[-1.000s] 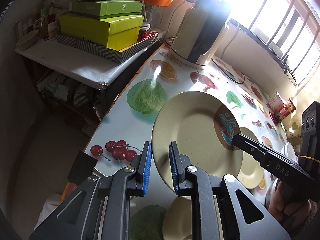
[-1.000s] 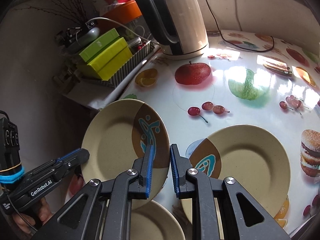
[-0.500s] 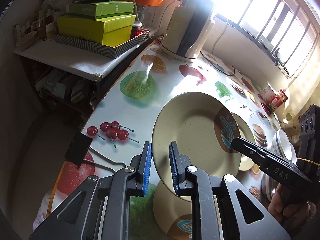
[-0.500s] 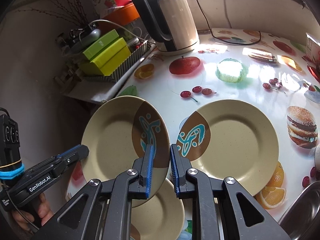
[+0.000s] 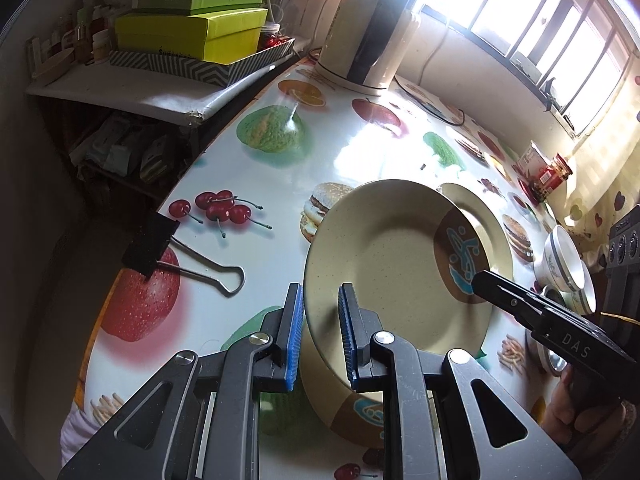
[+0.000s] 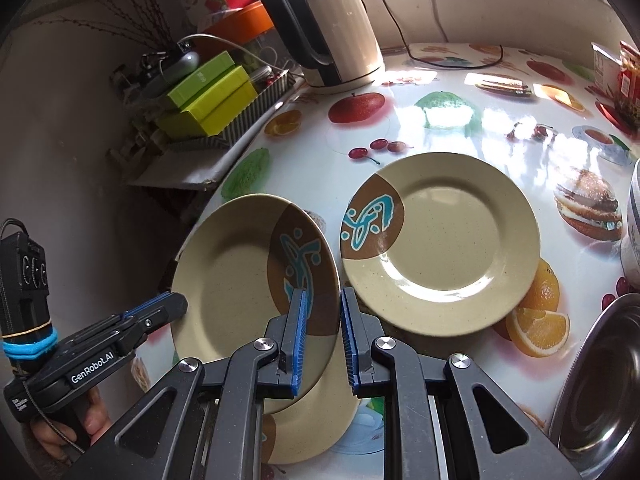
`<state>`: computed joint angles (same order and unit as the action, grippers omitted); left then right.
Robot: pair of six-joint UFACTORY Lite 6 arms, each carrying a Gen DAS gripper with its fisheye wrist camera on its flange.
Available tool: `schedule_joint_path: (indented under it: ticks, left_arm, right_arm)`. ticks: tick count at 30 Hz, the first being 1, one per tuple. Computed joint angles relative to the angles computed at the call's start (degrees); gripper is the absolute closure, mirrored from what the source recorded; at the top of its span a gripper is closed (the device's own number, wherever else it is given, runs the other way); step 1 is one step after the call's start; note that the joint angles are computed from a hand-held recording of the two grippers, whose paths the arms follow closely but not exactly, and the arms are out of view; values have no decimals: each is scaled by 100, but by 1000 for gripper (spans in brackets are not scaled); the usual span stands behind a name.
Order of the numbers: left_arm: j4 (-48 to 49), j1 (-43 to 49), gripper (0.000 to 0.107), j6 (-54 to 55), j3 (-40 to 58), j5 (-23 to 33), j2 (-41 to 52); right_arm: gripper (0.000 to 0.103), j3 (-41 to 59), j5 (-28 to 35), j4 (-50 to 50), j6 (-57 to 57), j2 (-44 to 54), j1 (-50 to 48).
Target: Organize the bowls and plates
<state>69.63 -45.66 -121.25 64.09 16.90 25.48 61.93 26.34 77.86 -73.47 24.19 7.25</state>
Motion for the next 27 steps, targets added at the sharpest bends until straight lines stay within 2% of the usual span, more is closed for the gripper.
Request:
schedule_joint_path:
  ticks: [9, 27]
  left_arm:
    - [134, -192, 88, -313, -201, -27, -29]
    - [-158, -376, 88, -192, -252, 26, 9]
  right_arm:
    - [86, -550, 5, 271, -386, -289, -74]
    - [86, -1025, -4, 359, -607, -419, -147]
